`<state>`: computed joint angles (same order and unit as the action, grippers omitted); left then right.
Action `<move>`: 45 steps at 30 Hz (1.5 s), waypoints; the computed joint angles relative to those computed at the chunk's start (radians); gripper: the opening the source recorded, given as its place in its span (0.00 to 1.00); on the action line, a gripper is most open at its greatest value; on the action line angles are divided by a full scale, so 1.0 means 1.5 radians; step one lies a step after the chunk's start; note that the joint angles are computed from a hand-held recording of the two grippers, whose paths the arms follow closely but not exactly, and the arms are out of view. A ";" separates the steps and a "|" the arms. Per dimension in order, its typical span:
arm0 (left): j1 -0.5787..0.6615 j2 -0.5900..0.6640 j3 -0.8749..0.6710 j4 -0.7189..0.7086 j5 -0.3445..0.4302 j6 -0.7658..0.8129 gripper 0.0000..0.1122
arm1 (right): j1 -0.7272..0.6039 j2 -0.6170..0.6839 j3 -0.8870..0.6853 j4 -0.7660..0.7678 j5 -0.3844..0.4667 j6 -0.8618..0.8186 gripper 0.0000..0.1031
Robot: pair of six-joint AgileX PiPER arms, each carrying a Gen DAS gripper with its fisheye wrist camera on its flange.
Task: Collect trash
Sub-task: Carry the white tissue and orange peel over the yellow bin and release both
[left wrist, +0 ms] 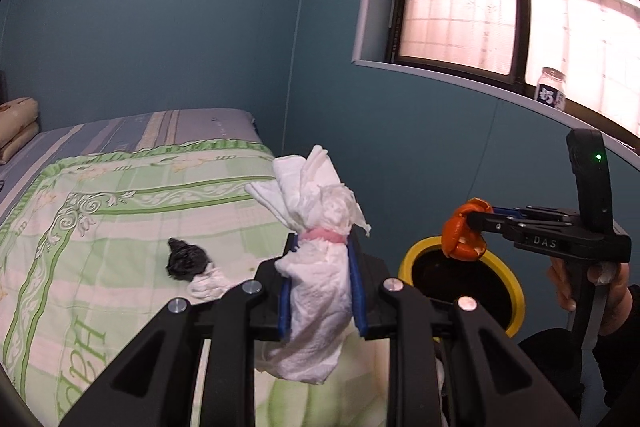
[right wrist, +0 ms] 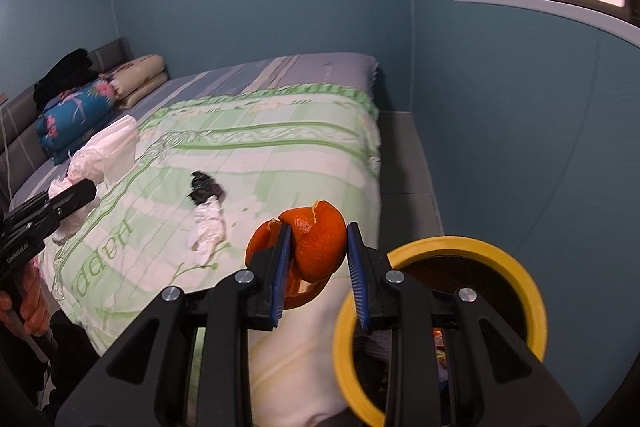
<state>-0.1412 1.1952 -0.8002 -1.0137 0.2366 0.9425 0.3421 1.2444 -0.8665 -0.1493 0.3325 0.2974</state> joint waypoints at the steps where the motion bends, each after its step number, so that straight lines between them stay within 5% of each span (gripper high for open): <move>1: -0.011 0.006 -0.006 0.001 -0.003 -0.002 0.19 | -0.012 -0.007 0.006 0.014 -0.002 -0.015 0.25; 6: -0.095 0.040 -0.035 0.089 -0.049 -0.097 0.19 | -0.088 -0.040 0.034 0.079 -0.011 -0.094 0.25; 24: -0.258 0.245 -0.200 0.198 -0.068 -0.247 0.19 | -0.300 -0.035 0.107 0.443 -0.065 -0.522 0.25; 34: -0.294 0.351 -0.279 0.314 -0.055 -0.378 0.19 | -0.306 0.018 0.122 0.302 -0.129 -0.408 0.25; 45: -0.302 0.469 -0.374 0.411 -0.011 -0.488 0.19 | -0.319 0.101 0.098 0.299 -0.138 -0.411 0.26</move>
